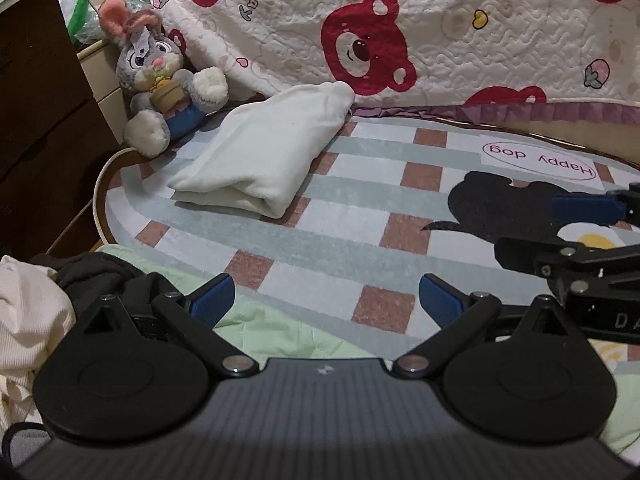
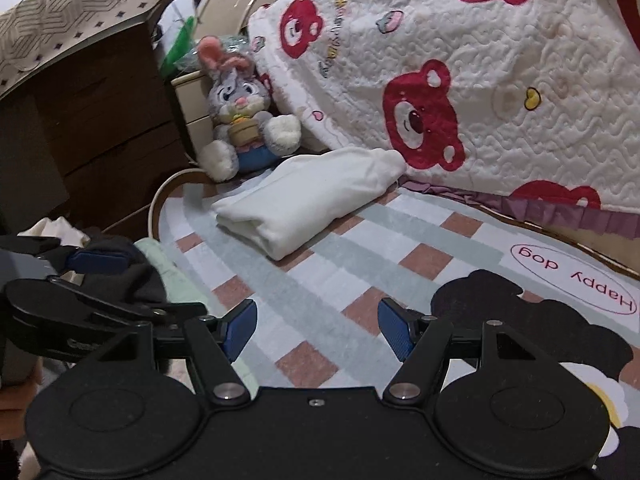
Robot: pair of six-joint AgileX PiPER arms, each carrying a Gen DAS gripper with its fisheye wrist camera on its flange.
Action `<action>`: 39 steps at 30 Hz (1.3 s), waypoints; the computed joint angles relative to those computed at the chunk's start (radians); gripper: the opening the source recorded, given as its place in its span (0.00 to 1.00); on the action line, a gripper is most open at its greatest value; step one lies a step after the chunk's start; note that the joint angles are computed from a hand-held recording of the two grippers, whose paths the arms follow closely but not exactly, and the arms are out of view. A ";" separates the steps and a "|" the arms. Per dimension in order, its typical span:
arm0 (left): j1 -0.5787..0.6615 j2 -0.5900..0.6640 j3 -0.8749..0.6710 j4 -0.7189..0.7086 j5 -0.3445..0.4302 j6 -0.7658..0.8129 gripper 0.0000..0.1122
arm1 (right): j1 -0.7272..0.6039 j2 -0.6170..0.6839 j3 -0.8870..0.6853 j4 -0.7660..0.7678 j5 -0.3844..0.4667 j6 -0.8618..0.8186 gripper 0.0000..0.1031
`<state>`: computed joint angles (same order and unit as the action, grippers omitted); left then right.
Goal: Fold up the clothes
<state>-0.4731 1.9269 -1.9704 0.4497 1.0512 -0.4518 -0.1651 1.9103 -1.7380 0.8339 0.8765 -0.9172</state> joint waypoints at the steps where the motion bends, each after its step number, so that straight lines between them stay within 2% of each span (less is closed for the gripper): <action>1: -0.002 -0.004 0.004 -0.004 0.004 0.002 0.89 | -0.001 -0.011 0.011 -0.002 -0.001 -0.004 0.70; 7: -0.038 -0.012 0.016 0.056 0.048 -0.009 0.92 | -0.013 -0.061 0.063 0.003 -0.003 -0.031 0.70; 18: -0.033 -0.056 0.068 0.054 0.015 -0.042 0.92 | -0.025 -0.098 0.107 0.012 -0.011 -0.067 0.70; 39: -0.023 -0.036 0.064 0.029 0.010 -0.024 0.92 | -0.011 -0.100 0.121 -0.021 -0.015 -0.050 0.71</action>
